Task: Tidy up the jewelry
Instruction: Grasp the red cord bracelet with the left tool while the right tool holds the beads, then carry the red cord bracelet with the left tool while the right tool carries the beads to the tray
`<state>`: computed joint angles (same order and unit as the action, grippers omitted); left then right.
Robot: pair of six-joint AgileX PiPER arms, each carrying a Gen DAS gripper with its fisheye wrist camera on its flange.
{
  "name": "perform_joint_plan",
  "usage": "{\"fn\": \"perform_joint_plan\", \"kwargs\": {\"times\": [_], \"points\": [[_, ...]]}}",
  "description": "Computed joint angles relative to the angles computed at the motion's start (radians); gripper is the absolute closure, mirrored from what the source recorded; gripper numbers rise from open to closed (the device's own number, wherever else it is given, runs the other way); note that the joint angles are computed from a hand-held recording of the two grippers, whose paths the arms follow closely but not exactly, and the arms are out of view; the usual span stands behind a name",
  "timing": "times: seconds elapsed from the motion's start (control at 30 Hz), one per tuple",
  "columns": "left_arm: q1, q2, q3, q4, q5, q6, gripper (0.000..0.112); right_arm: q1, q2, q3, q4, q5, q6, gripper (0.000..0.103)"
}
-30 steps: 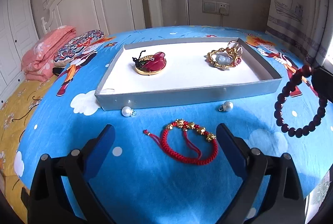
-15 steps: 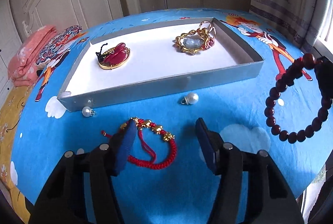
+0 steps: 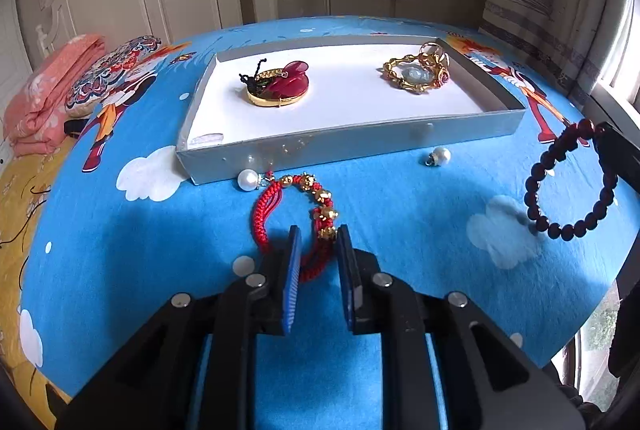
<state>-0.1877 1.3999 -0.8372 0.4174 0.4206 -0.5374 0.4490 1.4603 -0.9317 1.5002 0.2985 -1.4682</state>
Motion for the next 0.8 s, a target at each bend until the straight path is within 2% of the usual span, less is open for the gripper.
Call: {"fn": "perform_joint_plan", "kwargs": {"times": [0.13,0.27,0.33,0.4,0.53,0.63,0.8], "points": [[-0.023,0.012,-0.017,0.071,-0.013,-0.067,0.094,0.016,0.009,-0.008,-0.024,-0.006,0.023,0.092],[-0.075,0.086,-0.07,0.232,0.026,-0.263,0.093,0.023,0.006,-0.005,-0.029,-0.008,0.024,0.092],[-0.08,0.107,-0.068,0.317,0.021,-0.372,0.093,0.02,0.0,0.001,-0.021,-0.006,0.016,0.092],[-0.092,0.103,-0.06,0.349,0.025,-0.402,0.102,0.012,-0.002,0.006,-0.008,0.0,0.003,0.092],[-0.138,0.061,0.02,0.534,0.018,-0.597,0.103,0.005,0.0,0.015,0.011,0.012,-0.015,0.092],[-0.141,0.019,0.06,0.512,-0.013,-0.586,0.104,0.025,-0.005,0.028,0.011,0.007,-0.024,0.092],[-0.185,-0.057,0.128,0.539,-0.013,-0.64,0.104,0.068,-0.007,0.038,0.001,-0.016,-0.018,0.092]]}}
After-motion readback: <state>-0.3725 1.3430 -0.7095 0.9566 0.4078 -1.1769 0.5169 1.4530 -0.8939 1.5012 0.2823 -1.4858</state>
